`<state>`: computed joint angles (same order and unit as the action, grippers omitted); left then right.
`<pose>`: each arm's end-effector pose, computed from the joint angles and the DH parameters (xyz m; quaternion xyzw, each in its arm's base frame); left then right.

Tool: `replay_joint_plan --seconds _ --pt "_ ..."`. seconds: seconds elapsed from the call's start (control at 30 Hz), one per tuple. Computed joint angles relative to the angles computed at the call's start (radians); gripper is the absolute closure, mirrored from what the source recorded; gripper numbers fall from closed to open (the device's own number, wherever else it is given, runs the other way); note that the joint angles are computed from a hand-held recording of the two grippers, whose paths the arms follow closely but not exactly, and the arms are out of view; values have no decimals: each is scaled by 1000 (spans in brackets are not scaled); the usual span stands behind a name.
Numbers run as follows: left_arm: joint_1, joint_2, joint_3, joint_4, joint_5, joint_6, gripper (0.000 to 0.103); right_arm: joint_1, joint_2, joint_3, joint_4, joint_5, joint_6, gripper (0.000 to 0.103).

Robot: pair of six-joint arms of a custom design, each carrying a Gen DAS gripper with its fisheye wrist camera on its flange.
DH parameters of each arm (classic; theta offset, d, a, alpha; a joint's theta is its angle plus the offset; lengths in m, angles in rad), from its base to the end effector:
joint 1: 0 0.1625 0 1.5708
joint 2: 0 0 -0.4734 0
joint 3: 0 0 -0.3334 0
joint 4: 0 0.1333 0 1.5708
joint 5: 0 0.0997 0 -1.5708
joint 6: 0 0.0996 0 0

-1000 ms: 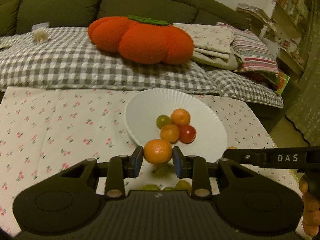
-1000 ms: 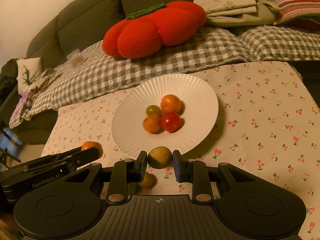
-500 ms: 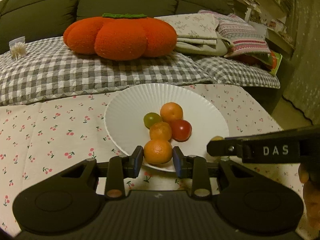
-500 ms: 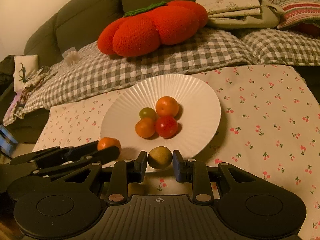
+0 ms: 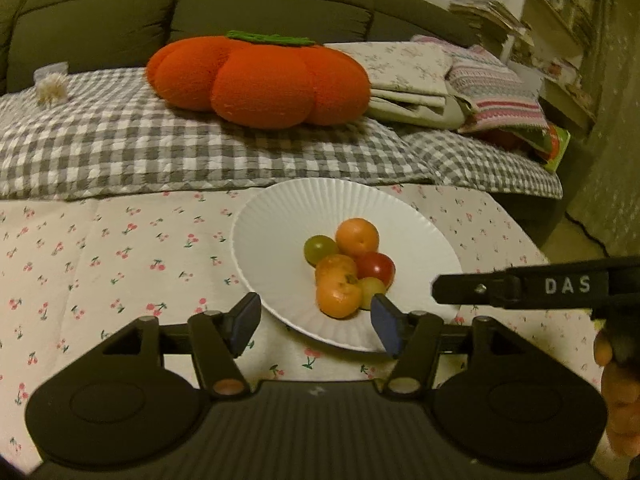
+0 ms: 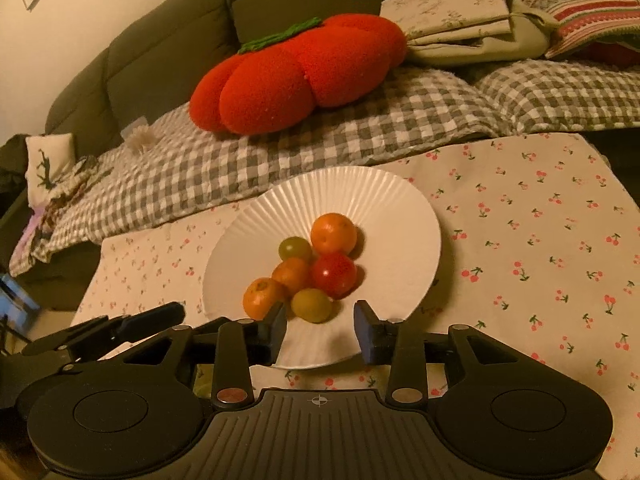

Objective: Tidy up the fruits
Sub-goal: 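Grasp the pale yellow fruit with the left tool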

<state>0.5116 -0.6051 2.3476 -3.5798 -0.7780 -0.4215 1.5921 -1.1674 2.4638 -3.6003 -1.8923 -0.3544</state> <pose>-0.2897 -0.3969 0.0621 0.2379 0.8843 -0.3486 0.1998 0.1106 -0.4112 0.2735 0.1157 -0.9160 0.3241 0.2060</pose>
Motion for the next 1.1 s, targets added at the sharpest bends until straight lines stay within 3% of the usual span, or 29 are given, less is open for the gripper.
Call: replay_joint_plan --seconds 0.3,0.5,0.8,1.1 --pt "-13 -49 36 40 7 -85 43 8 -37 10 43 -43 47 59" --pt "-35 -82 58 142 2 -152 43 30 -59 22 75 -51 66 52" --pt "-70 -107 106 231 -40 -233 44 60 -65 50 108 -67 79 45" --pt "-105 -107 124 316 -90 -244 46 64 -62 67 115 -80 90 43"
